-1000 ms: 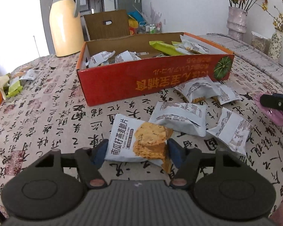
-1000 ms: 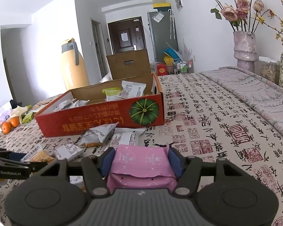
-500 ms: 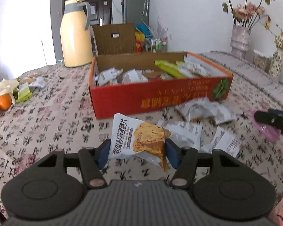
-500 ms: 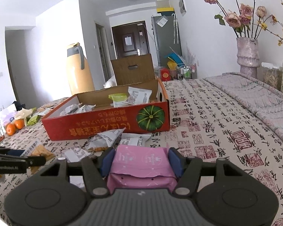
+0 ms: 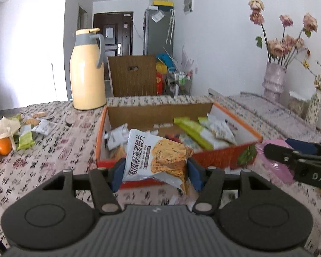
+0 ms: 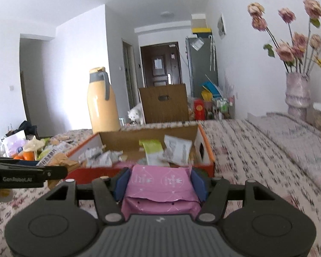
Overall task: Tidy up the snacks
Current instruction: 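Carry both held packets over the cardboard box, then lower both packets into the box and open both tools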
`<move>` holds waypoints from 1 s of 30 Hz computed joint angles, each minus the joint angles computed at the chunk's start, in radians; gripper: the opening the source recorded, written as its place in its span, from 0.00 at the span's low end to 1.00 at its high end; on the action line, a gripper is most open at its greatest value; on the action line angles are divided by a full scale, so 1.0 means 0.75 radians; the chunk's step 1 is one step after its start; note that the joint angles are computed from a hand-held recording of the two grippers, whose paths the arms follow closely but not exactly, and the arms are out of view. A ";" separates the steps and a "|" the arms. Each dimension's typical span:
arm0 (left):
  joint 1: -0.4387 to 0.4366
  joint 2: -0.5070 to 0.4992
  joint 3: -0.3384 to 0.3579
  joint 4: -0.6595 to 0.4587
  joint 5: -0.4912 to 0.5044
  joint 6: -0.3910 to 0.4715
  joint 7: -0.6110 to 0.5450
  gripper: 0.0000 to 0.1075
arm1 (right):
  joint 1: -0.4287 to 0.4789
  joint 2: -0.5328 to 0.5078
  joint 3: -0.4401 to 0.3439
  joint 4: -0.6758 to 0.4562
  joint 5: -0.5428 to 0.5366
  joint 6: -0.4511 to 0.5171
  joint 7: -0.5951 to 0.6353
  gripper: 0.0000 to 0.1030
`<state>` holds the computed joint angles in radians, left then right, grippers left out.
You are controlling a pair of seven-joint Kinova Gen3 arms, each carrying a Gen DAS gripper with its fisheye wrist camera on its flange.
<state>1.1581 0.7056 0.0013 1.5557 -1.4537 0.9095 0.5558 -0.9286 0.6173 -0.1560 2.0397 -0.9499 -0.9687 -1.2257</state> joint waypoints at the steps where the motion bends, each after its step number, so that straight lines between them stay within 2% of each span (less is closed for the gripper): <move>1: -0.003 0.004 -0.004 -0.015 -0.003 0.004 -0.004 0.57 | 0.007 0.002 0.007 -0.019 0.011 0.008 0.012 0.60; 9: -0.031 0.042 -0.043 -0.148 0.009 0.021 -0.080 0.57 | 0.076 0.032 0.037 -0.190 0.076 0.091 0.088 0.60; 21: -0.082 0.147 -0.156 -0.385 0.179 -0.016 -0.269 0.57 | 0.168 0.123 0.090 -0.442 0.113 0.280 0.188 0.60; 26: -0.087 0.201 -0.216 -0.429 0.243 -0.063 -0.273 0.57 | 0.199 0.184 0.089 -0.490 0.144 0.272 0.126 0.60; 30: -0.097 0.228 -0.245 -0.431 0.291 -0.116 -0.286 0.57 | 0.219 0.212 0.098 -0.517 0.153 0.325 0.101 0.60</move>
<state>1.0856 0.8767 -0.1828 1.2321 -1.2353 0.8225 0.3413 -0.7645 0.7761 -0.0828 1.6521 -0.8349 -0.7248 -1.1498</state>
